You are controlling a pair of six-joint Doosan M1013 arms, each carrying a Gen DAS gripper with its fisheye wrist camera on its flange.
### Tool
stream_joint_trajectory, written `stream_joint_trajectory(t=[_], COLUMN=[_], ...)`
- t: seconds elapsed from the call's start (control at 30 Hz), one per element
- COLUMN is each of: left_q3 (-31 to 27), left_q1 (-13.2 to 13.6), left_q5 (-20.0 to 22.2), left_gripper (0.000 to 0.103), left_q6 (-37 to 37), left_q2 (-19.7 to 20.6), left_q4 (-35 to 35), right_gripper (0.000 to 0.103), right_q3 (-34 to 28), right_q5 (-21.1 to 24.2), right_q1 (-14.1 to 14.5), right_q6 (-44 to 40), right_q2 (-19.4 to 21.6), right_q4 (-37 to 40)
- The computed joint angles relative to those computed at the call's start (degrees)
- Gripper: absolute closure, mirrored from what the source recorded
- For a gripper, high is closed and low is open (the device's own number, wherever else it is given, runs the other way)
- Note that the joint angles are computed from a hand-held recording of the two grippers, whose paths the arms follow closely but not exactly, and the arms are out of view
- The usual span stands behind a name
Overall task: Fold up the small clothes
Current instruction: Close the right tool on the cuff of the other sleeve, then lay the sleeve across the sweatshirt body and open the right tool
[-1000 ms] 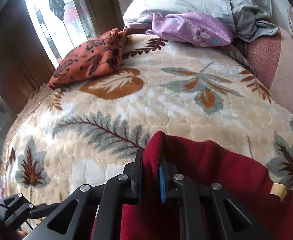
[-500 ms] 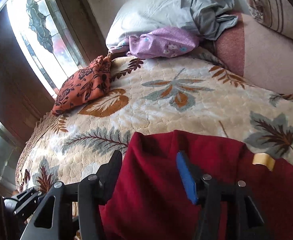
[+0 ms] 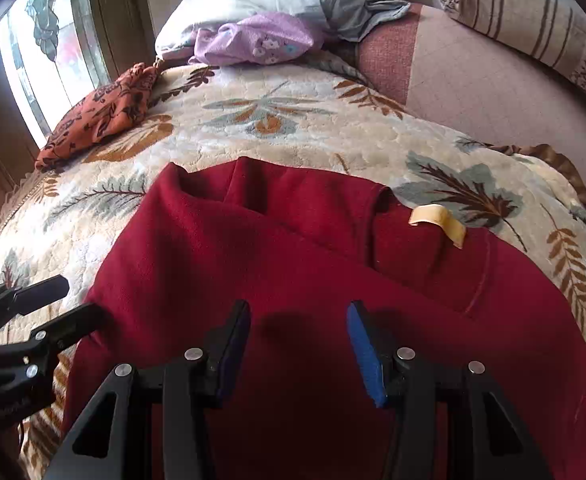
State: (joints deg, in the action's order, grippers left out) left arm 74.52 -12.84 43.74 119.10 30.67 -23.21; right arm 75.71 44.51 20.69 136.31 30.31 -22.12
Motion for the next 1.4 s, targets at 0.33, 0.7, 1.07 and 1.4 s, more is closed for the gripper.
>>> stream_joint_trajectory(t=[0.33,0.7,1.07,1.4], left_q3=[1.87,2.5,2.78,2.66], left_q1=[-1.15,-2.35,-2.86,-3.06], left_q5=[0.19,-0.55,-1.91,-2.42], left_gripper=[0.045,0.045,0.045,0.045], left_q6=[6.19,4.17,4.07,3.69], left_q2=[-1.57,-1.34,-1.38,-1.19], left_q4=[-5.3,-1.56,-0.23,0.02], right_gripper=[0.052,0.048,0.025,0.09], right_q3=[11.41,19.68,22.72,30.06], right_q5=[10.63,4.47,19.84,11.29], right_q1=[0.44,-4.85,-16.82,-19.42], right_q6=[20.09,22.59,31.12,35.15], right_q2=[-8.81,-16.69,-18.75,-22.81], right_q4=[-14.72,-6.34,-7.04,-5.84])
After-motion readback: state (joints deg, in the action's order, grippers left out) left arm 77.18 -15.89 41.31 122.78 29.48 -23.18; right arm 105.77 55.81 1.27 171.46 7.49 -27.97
